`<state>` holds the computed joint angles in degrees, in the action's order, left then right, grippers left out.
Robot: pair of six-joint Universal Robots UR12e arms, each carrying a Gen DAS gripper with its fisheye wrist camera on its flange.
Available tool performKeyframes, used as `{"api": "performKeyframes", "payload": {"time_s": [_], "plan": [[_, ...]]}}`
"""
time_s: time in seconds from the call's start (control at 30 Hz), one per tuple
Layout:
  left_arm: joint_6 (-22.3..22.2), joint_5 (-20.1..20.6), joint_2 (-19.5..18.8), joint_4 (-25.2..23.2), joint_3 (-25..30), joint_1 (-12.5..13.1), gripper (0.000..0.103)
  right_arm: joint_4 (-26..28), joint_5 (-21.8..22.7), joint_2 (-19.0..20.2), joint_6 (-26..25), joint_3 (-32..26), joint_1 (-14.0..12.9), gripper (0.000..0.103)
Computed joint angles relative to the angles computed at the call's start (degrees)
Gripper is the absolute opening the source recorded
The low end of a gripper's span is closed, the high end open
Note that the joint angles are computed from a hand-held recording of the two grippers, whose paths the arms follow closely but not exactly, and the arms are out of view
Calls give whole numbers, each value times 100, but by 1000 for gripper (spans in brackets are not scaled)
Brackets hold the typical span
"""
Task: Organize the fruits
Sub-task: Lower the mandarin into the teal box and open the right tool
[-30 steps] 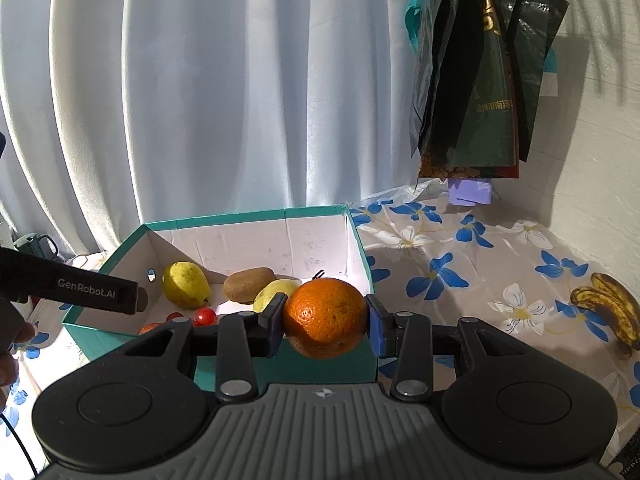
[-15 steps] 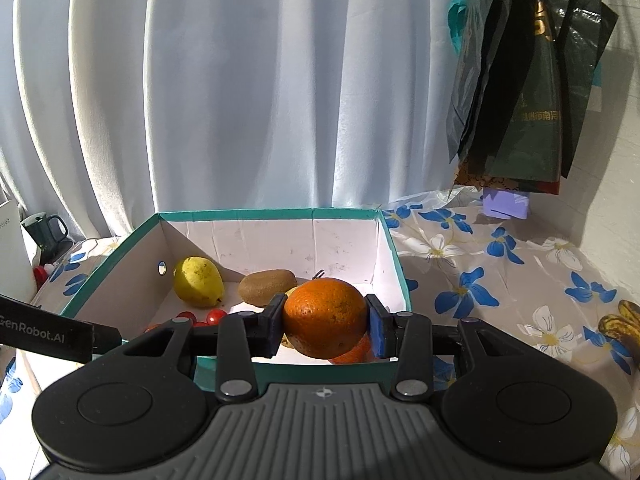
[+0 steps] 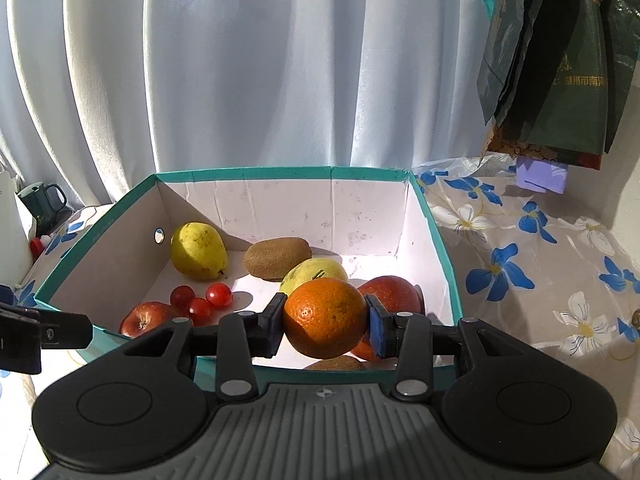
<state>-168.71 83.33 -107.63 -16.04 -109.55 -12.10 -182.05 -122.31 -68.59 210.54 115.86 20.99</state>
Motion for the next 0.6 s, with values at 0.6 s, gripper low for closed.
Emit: {"api": "performKeyframes", "payload": {"time_s": [0.6], "plan": [[41, 8, -38, -4, 32, -29, 103, -71, 481, 58, 22, -3, -159, 41]]}}
